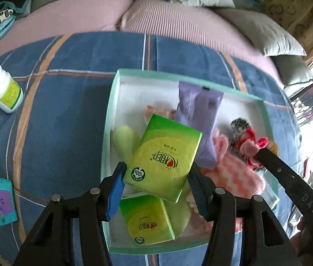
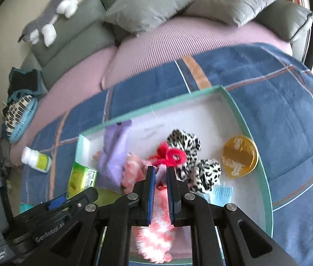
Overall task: Organize soft objects
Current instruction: 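Carry the red hair tie with the right gripper while the left carries the tissue box into the tray, then open both grippers to release the red hair tie and tissue box in the tray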
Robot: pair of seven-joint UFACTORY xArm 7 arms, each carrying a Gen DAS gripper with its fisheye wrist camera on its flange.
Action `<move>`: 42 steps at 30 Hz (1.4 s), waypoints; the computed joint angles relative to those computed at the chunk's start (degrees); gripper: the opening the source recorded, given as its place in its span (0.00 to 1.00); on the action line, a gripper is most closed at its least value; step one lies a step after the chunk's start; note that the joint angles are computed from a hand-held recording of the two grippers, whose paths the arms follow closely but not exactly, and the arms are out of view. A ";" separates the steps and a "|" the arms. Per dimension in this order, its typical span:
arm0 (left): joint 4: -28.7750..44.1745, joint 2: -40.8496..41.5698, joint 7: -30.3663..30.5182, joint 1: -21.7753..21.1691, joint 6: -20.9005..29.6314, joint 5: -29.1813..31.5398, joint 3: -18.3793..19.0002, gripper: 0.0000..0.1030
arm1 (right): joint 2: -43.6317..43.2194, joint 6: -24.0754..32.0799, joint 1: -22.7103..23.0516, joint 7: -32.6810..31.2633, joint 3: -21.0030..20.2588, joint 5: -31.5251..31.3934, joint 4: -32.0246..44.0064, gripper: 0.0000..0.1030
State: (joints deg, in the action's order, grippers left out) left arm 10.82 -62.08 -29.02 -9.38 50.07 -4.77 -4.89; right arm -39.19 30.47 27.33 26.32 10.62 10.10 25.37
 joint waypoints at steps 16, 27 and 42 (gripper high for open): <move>-0.29 -1.84 0.17 -0.11 3.30 0.25 0.09 0.59 | 1.34 1.41 -0.01 -0.10 0.14 0.41 0.51 0.14; 1.16 -6.03 0.65 0.81 5.94 1.13 -0.28 0.60 | -0.85 3.68 -1.36 1.73 1.40 -2.15 1.81 0.23; 1.52 -5.24 -1.82 3.95 6.20 5.38 -2.61 0.81 | 1.41 7.36 -2.47 2.80 3.84 -6.41 3.86 0.65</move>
State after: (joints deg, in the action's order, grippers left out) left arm 12.34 -67.32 -30.84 -5.43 56.26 0.61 -7.50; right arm -37.78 37.82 24.86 29.12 14.46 3.69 29.23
